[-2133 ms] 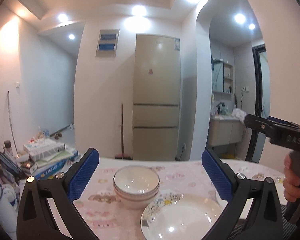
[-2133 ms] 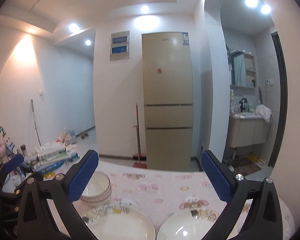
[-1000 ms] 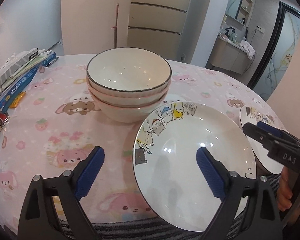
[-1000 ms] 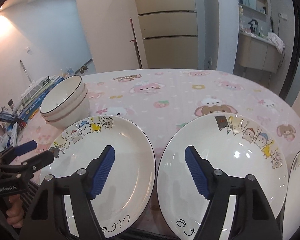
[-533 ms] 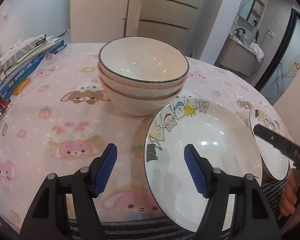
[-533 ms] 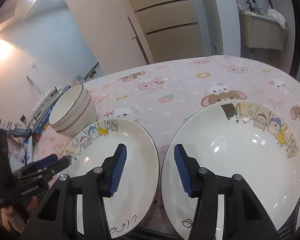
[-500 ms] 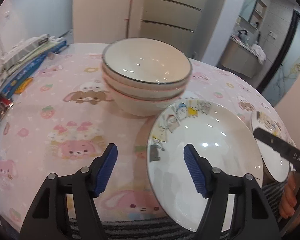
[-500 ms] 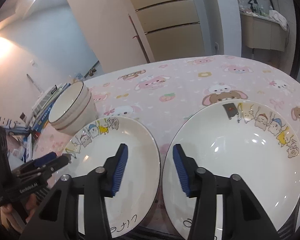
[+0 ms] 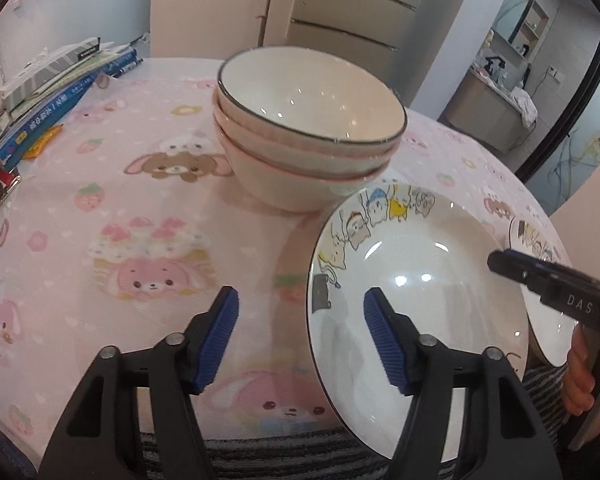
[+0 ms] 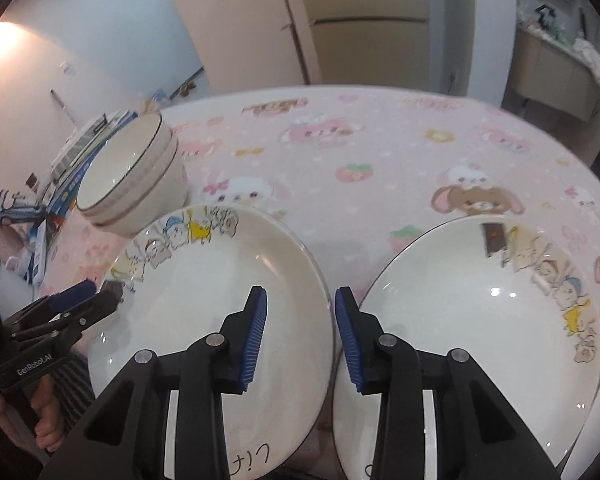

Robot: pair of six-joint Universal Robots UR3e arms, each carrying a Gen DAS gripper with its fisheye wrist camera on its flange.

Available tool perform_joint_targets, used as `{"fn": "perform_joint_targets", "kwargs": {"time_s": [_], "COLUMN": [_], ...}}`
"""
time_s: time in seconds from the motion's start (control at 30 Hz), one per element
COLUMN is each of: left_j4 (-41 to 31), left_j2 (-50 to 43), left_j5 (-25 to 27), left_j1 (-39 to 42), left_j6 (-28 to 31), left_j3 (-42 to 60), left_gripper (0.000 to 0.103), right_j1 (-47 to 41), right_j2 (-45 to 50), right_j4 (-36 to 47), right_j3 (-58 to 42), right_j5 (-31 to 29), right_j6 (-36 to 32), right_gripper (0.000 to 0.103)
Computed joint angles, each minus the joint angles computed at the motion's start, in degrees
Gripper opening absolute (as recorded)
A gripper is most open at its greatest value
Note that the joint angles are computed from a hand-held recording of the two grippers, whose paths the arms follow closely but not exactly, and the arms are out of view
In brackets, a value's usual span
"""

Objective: Organize plates and bowls
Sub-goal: 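Close both grippers on the rim of a cartoon-rim white plate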

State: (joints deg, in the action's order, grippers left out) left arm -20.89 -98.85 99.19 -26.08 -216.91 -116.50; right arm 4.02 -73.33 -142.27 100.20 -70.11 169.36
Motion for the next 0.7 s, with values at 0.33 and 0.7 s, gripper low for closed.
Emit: {"fn": "perform_joint_targets", "kwargs": {"time_s": [0.33, 0.7], "left_j4": [-2.01, -3.41], "left_j2": [-0.89, -2.19], "left_j5": [-2.03, -2.0], "left_j1": [0.64, 0.06], "left_j6": [0.45, 2.1], "left_j3": [0.81, 2.99], "left_gripper": [0.046, 0.055], "right_j1": [3.9, 6.9], "right_j2": [4.9, 10.41], "right_j4": [3.31, 5.59], "right_j3": [-7.12, -13.98], "right_j5": [-5.55, -8.89], "right_j6": [-0.55, 0.39], "right_gripper": [0.04, 0.051]}}
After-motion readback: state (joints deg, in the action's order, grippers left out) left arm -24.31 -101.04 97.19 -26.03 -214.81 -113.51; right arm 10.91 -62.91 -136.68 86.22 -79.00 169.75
